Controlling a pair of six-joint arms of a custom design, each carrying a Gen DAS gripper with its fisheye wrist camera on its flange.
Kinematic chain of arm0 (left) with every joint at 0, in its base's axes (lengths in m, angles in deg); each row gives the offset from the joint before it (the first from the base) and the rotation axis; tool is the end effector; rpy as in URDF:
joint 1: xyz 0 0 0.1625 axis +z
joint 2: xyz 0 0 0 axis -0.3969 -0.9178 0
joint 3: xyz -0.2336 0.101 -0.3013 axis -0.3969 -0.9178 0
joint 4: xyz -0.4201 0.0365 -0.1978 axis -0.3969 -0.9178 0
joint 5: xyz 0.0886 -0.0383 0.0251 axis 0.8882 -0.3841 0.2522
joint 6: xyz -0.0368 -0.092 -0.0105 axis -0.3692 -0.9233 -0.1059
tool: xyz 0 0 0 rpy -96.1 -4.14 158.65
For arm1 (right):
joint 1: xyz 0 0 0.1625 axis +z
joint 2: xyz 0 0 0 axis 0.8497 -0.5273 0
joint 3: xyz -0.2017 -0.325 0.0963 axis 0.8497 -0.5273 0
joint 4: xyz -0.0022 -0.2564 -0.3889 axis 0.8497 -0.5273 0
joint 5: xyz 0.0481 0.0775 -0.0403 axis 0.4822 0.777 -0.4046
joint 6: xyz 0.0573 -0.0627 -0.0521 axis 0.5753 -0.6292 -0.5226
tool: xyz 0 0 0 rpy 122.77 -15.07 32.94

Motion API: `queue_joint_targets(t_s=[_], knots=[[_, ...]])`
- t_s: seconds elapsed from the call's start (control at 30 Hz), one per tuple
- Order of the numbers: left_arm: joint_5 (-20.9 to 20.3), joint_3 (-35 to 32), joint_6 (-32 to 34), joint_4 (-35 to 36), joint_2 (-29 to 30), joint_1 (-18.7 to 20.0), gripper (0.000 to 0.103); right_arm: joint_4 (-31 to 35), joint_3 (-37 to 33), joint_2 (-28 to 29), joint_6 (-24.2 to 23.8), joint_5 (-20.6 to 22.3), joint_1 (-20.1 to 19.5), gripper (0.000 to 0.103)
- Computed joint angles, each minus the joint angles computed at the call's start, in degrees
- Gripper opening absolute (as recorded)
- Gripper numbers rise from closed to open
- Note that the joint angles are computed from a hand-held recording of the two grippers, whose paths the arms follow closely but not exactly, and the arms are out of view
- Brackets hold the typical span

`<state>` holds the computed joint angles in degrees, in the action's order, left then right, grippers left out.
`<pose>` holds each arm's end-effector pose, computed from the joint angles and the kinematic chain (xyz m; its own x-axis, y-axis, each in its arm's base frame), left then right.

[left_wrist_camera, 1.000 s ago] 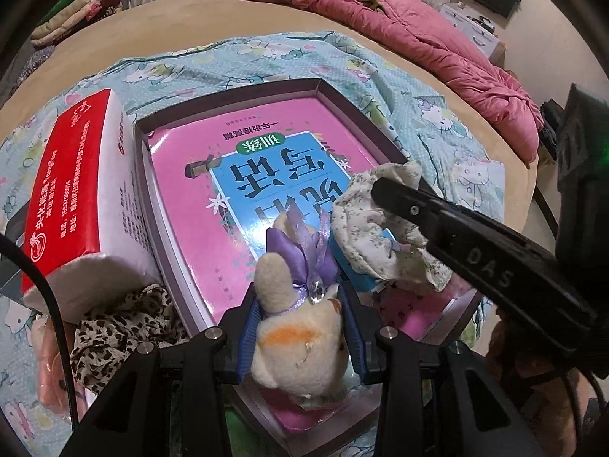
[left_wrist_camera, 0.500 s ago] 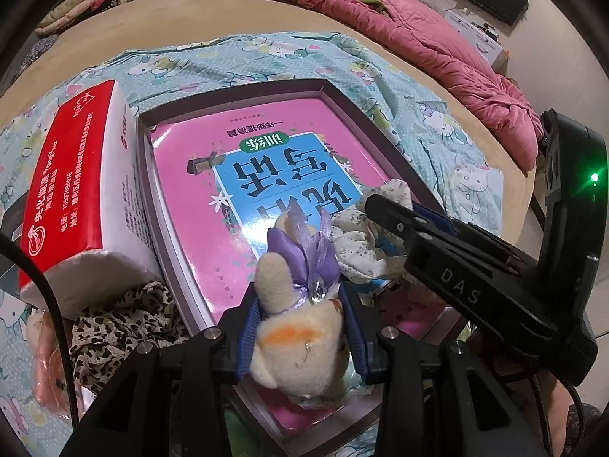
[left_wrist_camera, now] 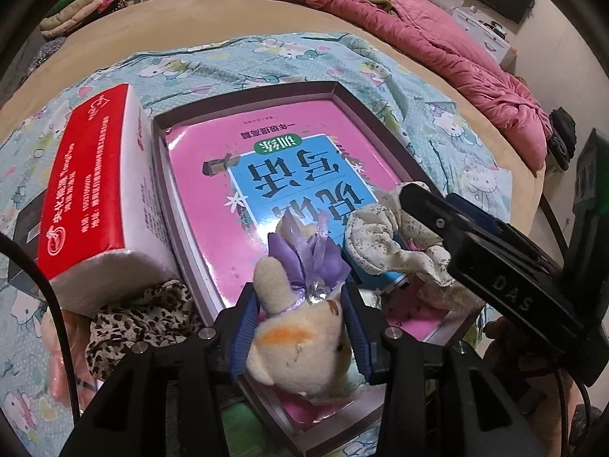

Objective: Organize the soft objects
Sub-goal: 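Open the right tool to drop the floral cloth while the left tool releases the teddy bear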

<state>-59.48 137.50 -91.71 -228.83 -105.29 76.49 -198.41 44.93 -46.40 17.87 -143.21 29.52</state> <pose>-0.1814 -0.5629 0.0306 -0.8221 0.1535 -0.5482 0.3323 0.9113 -0.2431 0.0794 -0.5641 0.1233 -0.8569 -0.0872 0.5080 -0.3865 0.7608 -0.5214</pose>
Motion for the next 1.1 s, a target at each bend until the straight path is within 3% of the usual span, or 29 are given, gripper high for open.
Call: queue_joint_targets(t_s=[0.57,0.73,1.1], knots=[[1.09,1.26,-0.12,-0.47,-1.55,-0.79,0.06,-6.71,1.14,-0.06,-1.84,-1.36,0.47,0.078],[1.35,1.79,-0.31,-0.72,-2.2,-1.07,0.06,-7.54,1.56,-0.33,-2.24,-0.97,0.64,0.078],[5.05,3.77,-2.45,-1.0,-4.74,-2.96,0.07,-11.48,3.55,-1.3,-4.8,-0.12,2.54,0.078]])
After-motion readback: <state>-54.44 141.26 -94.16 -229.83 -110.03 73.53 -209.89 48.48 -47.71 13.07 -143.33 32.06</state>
